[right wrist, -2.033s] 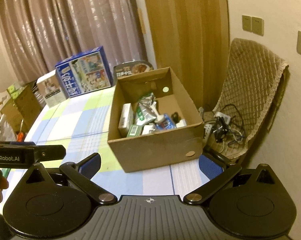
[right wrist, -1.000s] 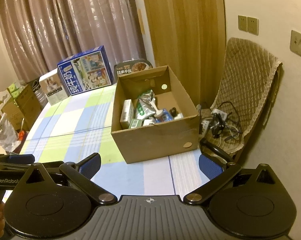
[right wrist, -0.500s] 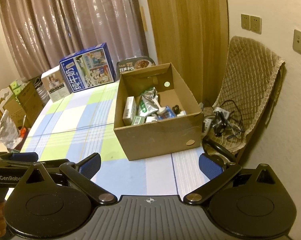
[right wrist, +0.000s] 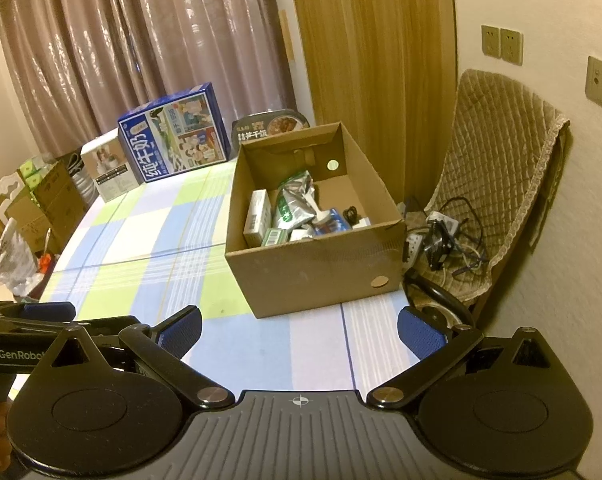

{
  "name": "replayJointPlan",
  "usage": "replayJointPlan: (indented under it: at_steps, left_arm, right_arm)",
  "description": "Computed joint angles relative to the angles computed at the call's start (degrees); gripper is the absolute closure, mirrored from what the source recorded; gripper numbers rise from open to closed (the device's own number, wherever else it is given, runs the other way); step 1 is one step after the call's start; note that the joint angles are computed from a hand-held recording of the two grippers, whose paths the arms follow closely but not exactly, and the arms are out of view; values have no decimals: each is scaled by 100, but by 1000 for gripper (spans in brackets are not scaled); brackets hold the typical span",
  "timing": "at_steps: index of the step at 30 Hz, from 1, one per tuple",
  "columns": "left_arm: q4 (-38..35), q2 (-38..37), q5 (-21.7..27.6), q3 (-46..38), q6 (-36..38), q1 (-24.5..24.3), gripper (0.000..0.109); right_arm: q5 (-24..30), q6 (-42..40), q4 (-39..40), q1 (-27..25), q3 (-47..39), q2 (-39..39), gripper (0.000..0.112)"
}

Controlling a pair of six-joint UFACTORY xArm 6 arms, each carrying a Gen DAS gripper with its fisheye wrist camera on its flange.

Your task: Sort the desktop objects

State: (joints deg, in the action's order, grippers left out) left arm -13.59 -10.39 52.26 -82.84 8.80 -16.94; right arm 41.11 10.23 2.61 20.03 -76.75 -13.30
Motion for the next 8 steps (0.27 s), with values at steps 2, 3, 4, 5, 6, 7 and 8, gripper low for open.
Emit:
replayJointPlan:
  at_steps: [2,3,4,5,6,7,8]
  left_arm:
    - [-16,2,0,9,13,2,7]
    - [-61,-6,-17,29,41,14,7]
    - [-111,-23,-55,62,78,24,7]
    - [-172,-54,-115,118,130,38,7]
    - [-200,-82,-176,169,159,43,7]
    - [-195,-107,-222,211,186,46,7]
    - [-181,-119,-251,234,199,48,7]
  right_arm:
    - [7,-5,2,0,-1,0,11]
    - [0,-10,-2,-3,21,-12,11]
    - [0,-10,-2,-3,21,-12,11]
    - [3,-13,-17,-1,31,-17,11]
    - [-5,-20,-36,1,54,-27,11]
    - [-16,-25,-52,5,73,-35,11]
    - [-16,-25,-52,5,73,-35,11]
